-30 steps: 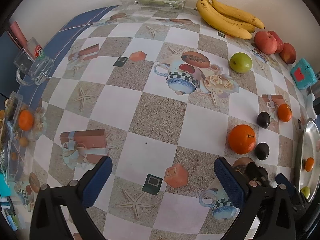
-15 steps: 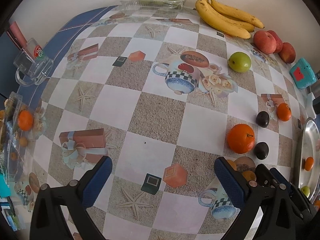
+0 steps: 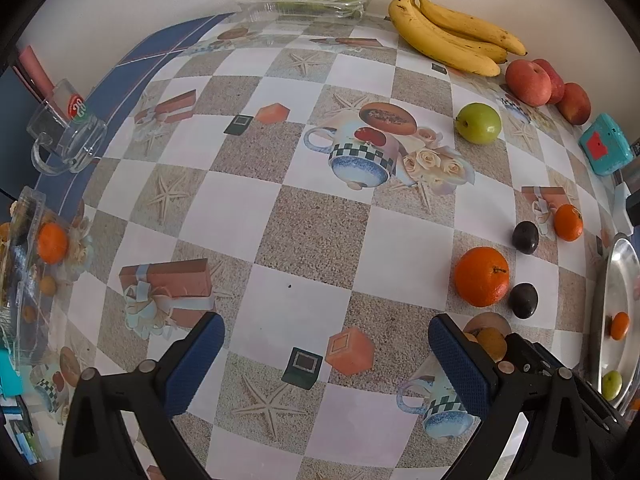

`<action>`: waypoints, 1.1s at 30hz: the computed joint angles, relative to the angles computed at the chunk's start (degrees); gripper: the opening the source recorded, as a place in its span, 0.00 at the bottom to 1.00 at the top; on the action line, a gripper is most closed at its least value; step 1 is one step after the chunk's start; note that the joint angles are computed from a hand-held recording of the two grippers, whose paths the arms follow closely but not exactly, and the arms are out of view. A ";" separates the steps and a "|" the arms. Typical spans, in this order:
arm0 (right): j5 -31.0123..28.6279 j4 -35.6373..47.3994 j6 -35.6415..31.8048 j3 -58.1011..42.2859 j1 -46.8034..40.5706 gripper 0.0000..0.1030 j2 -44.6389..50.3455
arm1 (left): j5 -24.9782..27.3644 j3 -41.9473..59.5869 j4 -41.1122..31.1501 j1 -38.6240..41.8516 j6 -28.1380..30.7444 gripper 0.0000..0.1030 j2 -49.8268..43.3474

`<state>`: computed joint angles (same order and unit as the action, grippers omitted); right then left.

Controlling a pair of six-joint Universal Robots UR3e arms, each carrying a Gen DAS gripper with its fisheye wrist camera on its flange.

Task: Organize fruits
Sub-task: 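Lower the right tool around the dark plum beside the kiwis, then lift the dark plum with the right tool while the left tool grasps a brown kiwi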

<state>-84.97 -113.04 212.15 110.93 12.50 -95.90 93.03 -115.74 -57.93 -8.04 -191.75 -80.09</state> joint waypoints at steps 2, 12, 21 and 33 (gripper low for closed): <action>0.26 0.29 -0.33 -0.06 -0.11 0.30 0.02 | -0.01 0.01 0.02 -0.03 0.02 1.00 -0.02; 1.18 0.22 -0.33 0.80 -1.35 0.30 -0.99 | -0.33 0.04 0.15 -0.19 -0.23 1.00 -0.22; -0.19 4.19 -1.34 1.09 -4.86 0.30 -8.52 | -6.61 -0.98 0.59 1.08 -0.37 1.00 0.13; -4.37 8.58 -3.79 0.57 -8.06 0.30 -15.39 | -14.86 -1.11 3.64 -2.34 -0.74 0.48 -3.58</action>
<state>-89.35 -104.46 208.36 111.50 4.44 -111.29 78.17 -116.85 -54.29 -10.38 -192.48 -83.67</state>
